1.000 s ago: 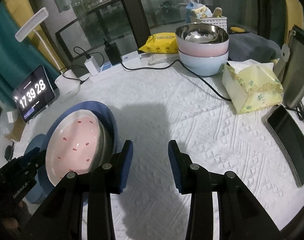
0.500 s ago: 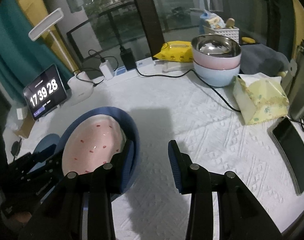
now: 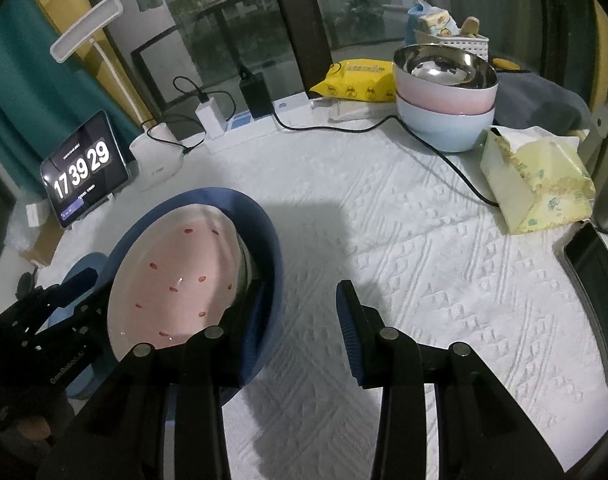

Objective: Organize plates and bowls

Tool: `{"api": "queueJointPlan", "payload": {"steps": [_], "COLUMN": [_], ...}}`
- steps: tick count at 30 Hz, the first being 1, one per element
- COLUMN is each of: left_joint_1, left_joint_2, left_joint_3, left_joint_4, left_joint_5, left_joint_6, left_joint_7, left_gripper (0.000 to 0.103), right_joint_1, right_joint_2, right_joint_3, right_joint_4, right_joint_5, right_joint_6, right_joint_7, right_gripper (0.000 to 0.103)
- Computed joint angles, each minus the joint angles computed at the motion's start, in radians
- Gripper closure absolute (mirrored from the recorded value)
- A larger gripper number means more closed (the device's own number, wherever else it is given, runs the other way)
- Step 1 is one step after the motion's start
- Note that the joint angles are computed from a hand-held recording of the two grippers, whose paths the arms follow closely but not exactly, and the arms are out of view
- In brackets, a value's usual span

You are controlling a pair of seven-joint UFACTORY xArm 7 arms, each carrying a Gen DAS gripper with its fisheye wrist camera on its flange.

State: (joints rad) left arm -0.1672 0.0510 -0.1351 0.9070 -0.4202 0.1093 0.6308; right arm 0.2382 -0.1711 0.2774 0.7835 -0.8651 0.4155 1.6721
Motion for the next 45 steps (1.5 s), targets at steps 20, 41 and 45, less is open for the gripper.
{"api": "queueJointPlan", "payload": {"steps": [20,41,45], "left_joint_1": [0.012,-0.016,-0.025], "left_joint_2": [0.02,-0.004,-0.021], "left_joint_3": [-0.062,-0.024,-0.015], "left_joint_4": [0.049,0.042,0.039], "left_joint_5": [-0.447,-0.475,-0.517], "left_joint_6": [0.016,0.068,0.096], "left_joint_7": [0.465,0.442,0.466], "left_gripper": [0.092,0.094,0.094], "right_joint_1": [-0.02,0.043,0.041], "right_joint_2": [0.017,0.03,0.014], "right_joint_3": [0.004,-0.016,-0.013], "right_joint_4": [-0.006,0.032,0.016], "right_joint_5": [-0.22,-0.172,-0.149], "right_joint_6": [-0.06,0.013,0.02], "right_joint_7": [0.259,0.257,0.252], "right_gripper": [0.072,0.093,0.093]}}
